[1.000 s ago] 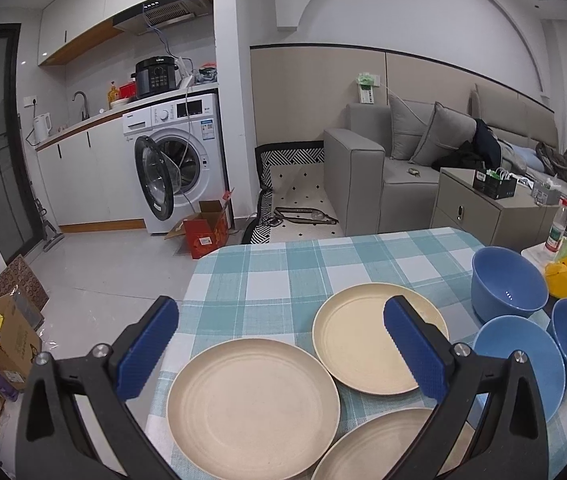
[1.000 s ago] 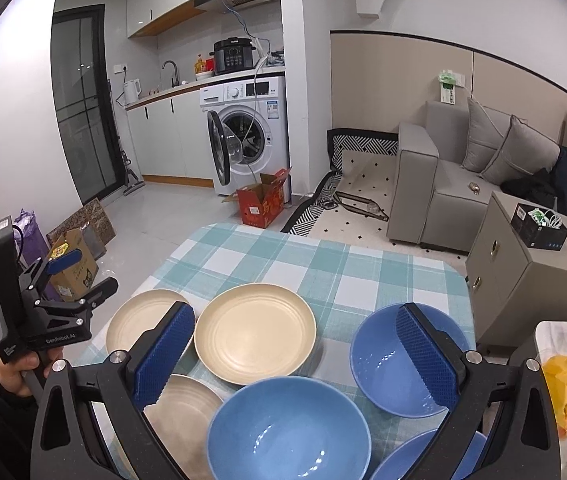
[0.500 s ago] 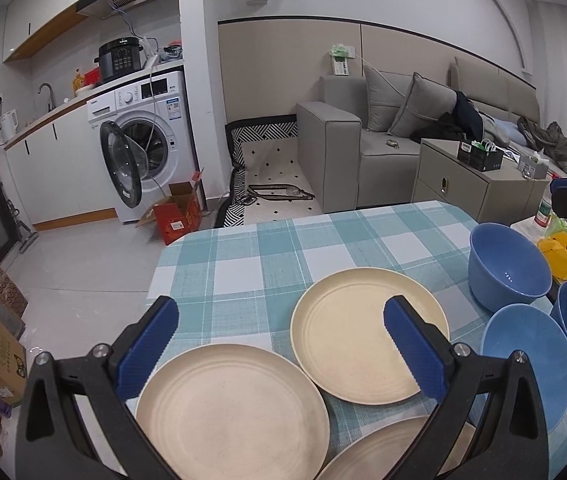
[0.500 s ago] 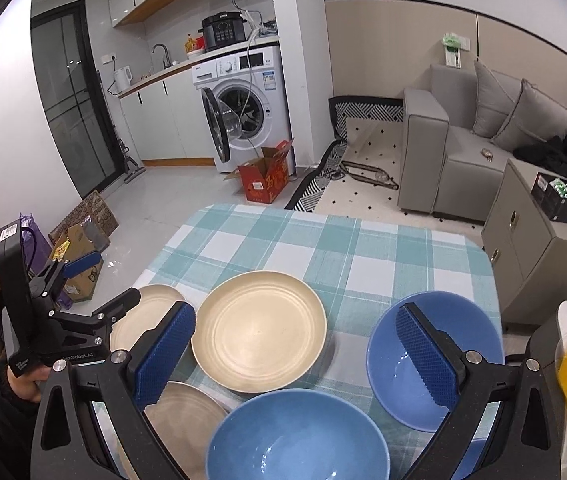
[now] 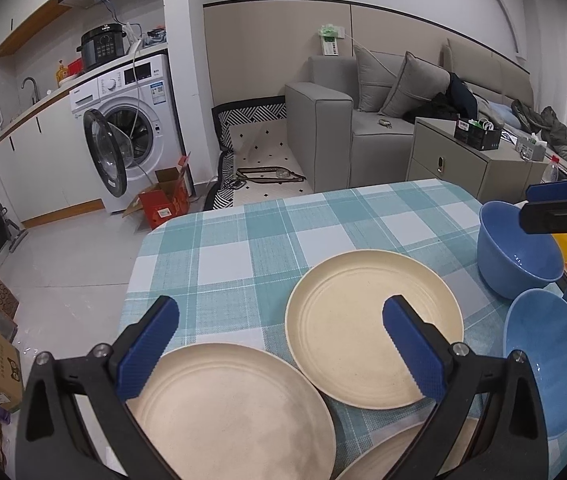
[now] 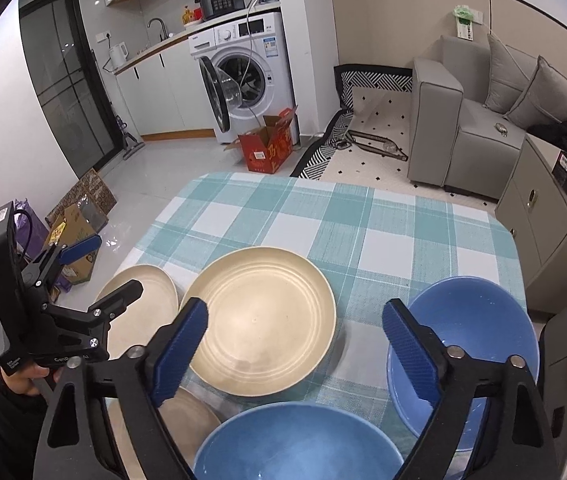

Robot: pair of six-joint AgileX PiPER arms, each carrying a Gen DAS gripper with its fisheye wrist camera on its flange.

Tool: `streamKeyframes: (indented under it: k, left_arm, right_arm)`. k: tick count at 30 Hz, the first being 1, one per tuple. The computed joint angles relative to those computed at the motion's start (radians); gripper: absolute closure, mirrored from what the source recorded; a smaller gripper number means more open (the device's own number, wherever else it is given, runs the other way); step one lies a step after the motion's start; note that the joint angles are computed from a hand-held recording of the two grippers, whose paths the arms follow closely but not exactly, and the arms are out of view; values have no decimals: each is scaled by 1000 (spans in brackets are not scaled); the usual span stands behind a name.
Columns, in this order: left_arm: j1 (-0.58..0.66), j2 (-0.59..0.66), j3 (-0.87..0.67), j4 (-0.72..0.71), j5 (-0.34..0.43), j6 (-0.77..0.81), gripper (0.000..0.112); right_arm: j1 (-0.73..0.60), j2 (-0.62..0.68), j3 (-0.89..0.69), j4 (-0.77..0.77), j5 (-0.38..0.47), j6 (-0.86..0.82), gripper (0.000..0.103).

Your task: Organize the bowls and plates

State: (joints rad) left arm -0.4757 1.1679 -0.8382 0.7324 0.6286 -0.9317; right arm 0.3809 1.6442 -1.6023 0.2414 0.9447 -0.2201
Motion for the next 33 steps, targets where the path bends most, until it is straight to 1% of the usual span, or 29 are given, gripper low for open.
streamKeyframes:
  k: [2,4,6,10,12,15,17,19,23,24,32,33]
  left_arm:
    - [15,14,-5,-27,-16,29,13]
    - [32,28,-11,-63,-29,65,22]
    - [50,46,-17,-111,-47,113,26]
    - [69,84,-21,-158,-66,170,27]
    - [83,106,-23,-190,-81,208,27]
    - [104,141,-31,-244,-91,268,27]
    - [116,164,-36,-277,-97,305,30]
    - [124,185,-42,-296,-99,327,40]
    - [156,228,-57,-381,-111,406,44]
    - [160,236,-61,-396,-110,421,47]
    - [169,312,-105,-428,-75,470,47]
    - [168,320,-109,-424,-73,469,50]
  right_arm:
    - [-3,24,-16,10,8,-4,16]
    - [-3,43,-27,14,15,-4,18]
    - [-2,67,-42,19,24,1,18]
    - [5,117,-78,1,42,19,19]
    - [11,143,-95,-17,48,34,24]
    - [13,184,-130,-26,77,48,24]
    - [11,205,-147,-26,87,48,25]
    - [13,232,-171,-32,106,50,25]
    - [21,269,-201,-45,129,62,26]
    - [24,279,-209,-48,138,63,26]
    - [28,344,-266,-49,198,74,26]
    - [28,358,-280,-51,212,79,26]
